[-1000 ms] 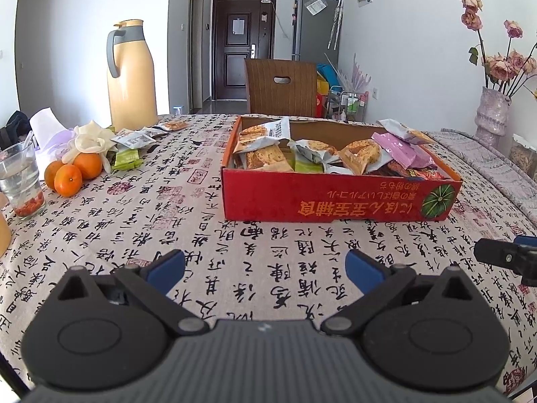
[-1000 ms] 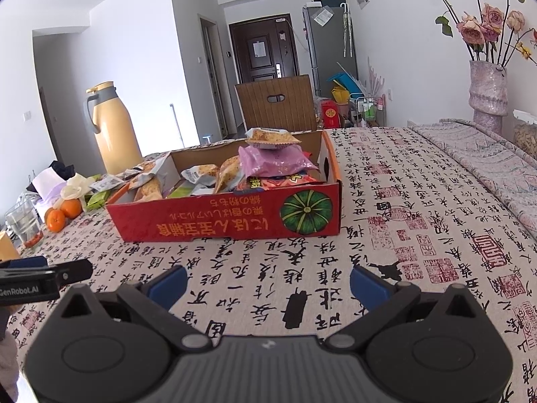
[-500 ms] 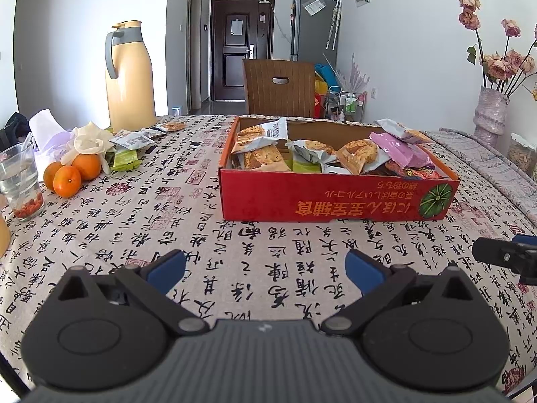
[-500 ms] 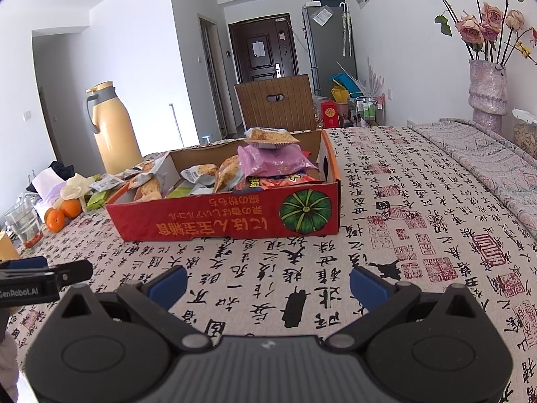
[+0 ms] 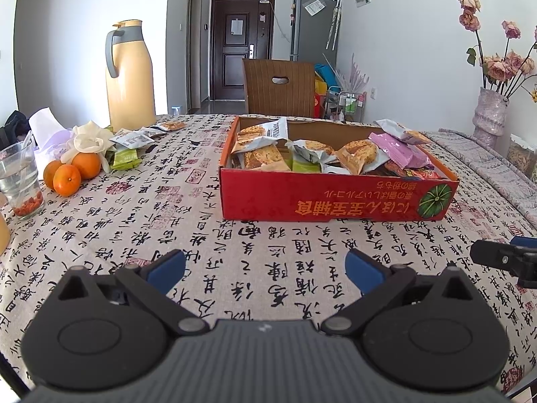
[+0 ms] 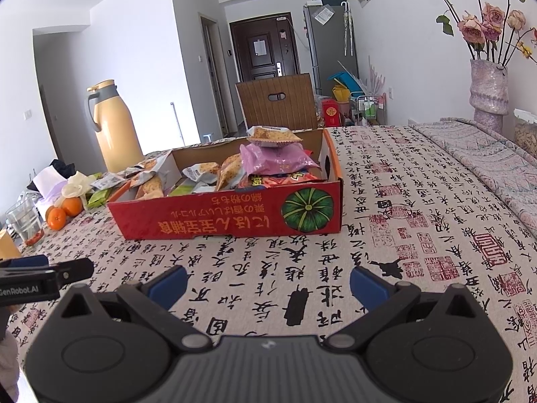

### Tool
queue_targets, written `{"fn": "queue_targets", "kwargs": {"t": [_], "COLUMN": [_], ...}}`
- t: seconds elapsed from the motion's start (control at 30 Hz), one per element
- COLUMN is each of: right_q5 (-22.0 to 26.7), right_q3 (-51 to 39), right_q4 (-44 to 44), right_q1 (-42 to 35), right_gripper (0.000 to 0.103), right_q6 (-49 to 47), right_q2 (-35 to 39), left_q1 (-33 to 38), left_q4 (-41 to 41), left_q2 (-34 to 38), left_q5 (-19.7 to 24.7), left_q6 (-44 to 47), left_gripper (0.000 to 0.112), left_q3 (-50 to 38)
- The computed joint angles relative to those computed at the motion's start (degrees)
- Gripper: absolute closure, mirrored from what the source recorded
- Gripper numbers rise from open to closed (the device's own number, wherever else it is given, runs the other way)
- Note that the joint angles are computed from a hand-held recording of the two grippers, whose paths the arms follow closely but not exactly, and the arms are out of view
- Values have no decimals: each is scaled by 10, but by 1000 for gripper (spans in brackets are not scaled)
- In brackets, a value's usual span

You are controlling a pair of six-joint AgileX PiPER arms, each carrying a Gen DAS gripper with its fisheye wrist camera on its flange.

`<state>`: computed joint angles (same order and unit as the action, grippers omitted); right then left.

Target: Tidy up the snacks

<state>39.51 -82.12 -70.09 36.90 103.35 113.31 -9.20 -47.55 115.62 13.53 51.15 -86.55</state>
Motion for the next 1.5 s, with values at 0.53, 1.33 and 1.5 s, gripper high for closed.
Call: {"fn": "queue_targets", "kwargs": {"t": [0.53,1.33,1.5], "right_q5": [1,1,1], "right_q3": [0,10,9], "right_q4": [0,-3,-1], "right_q1": [1,4,4], "right_gripper": [0,0,0], "right_q6": [1,9,7], "right_q2": [1,-1,-1], "left_q1": [0,2,2], "left_q4": [-5,-41,-29], "left_q2": [-1,-5,-5], "left_q5": [0,5,7], "left_q6": [5,39,28], "left_gripper": [9,9,9], "left_q3": [2,9,8]}}
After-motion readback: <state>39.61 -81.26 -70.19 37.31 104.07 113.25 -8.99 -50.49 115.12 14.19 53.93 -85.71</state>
